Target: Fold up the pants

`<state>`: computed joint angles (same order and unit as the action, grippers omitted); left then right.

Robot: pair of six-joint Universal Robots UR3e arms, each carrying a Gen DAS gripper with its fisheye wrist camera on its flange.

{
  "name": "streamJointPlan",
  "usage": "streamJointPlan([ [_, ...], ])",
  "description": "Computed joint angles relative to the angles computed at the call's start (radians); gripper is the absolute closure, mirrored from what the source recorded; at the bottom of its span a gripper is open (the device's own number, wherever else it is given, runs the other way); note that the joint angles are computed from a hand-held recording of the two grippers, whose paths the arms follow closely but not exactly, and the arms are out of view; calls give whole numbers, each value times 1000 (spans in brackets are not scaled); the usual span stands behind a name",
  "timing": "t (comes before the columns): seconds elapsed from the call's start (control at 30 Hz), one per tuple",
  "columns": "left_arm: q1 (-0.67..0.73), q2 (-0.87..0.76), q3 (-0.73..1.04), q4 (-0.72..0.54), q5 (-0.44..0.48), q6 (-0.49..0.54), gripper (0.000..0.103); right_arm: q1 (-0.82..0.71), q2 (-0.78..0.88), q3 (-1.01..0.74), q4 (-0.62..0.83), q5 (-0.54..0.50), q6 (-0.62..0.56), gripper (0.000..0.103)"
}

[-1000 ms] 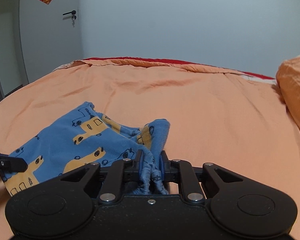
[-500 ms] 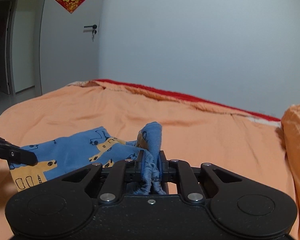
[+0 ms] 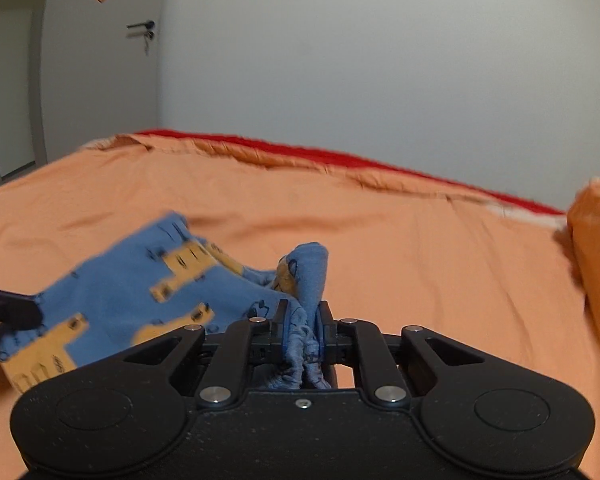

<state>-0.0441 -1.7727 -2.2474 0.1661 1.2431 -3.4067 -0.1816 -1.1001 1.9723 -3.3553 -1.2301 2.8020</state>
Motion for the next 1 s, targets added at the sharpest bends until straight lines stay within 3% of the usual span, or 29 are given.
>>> streamJointPlan([
  [0.27,6,13,-26,5,10,15,90,-11,24,18,-45,19,23,88],
  [0.37,-9,17,-6,-21,31,10,84,-6,19,28,-56,2,36,83],
  [0.47,-6,37,-3,-48,32,-1,67,-1,-15,61,-67,-25,79,71],
  [0.57,-17,64,-13,-52,57,-39,39,-1,-68,129,-111,-51,128,42],
  [0.63,-37,86,-25,-41,97,-66,18,-7,-117,185,-133,-52,141,36],
  [0.8,-83,189,-43,-88,183,-77,0,-22,-259,325,-174,-40,150,19],
  [0.9,-133,245,-32,-140,276,-80,0,-34,-350,397,-187,-29,164,8],
  [1.0,-180,292,-38,-158,363,-88,0,-50,-454,469,-180,-9,164,4],
])
